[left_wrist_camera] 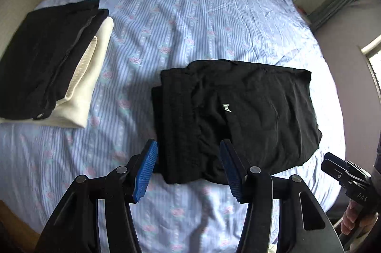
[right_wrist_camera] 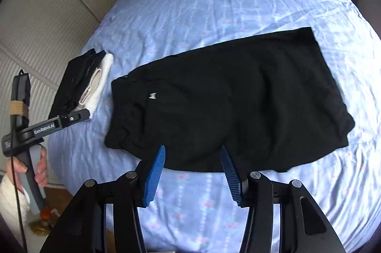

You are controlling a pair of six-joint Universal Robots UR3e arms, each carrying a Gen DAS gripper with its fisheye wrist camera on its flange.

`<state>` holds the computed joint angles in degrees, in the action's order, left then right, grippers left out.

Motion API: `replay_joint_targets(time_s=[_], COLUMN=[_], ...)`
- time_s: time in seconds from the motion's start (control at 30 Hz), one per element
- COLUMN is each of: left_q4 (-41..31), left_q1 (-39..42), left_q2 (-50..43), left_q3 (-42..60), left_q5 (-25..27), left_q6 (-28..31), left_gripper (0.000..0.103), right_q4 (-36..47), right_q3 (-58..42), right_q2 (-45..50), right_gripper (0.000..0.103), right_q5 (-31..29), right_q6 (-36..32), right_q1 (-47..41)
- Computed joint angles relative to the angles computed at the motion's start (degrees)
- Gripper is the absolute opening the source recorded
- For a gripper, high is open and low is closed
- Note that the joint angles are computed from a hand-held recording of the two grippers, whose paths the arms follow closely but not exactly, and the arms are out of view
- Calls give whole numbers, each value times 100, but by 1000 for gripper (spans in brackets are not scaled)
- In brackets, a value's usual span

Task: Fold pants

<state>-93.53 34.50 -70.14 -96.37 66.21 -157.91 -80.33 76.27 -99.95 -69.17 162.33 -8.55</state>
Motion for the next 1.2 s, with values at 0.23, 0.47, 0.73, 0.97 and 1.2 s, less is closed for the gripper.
replay_joint_targets(time_s=[0.23,0.47,0.73,0.97,1.2], left_q4=[729,1553,668,901,1646], left_q1=[-35,-673,-388,-455,-984], left_q2=[-1683,-3389,-3351,-3389,-3078], left_q3=[326,1320,1519,1344,1489], left_q5=[-322,-180,-962,-256,377], left_q6=[628,447,732,854,760], left_gripper=[47,47,14,29,53], right_q4=[-713,-490,-446,-350,-491], right_q3=[-585,-1033,-1110,-1023,-630], right_q2=[1012,1548,1665,1605,1263], right_gripper=[50,50,50,50,50], right_q5=[-853,-1350,-1539,-1623,-1708], right_q6=[1638,2598,2802,2775,2679], right_q1=[1625,2195,2342,2352,2224])
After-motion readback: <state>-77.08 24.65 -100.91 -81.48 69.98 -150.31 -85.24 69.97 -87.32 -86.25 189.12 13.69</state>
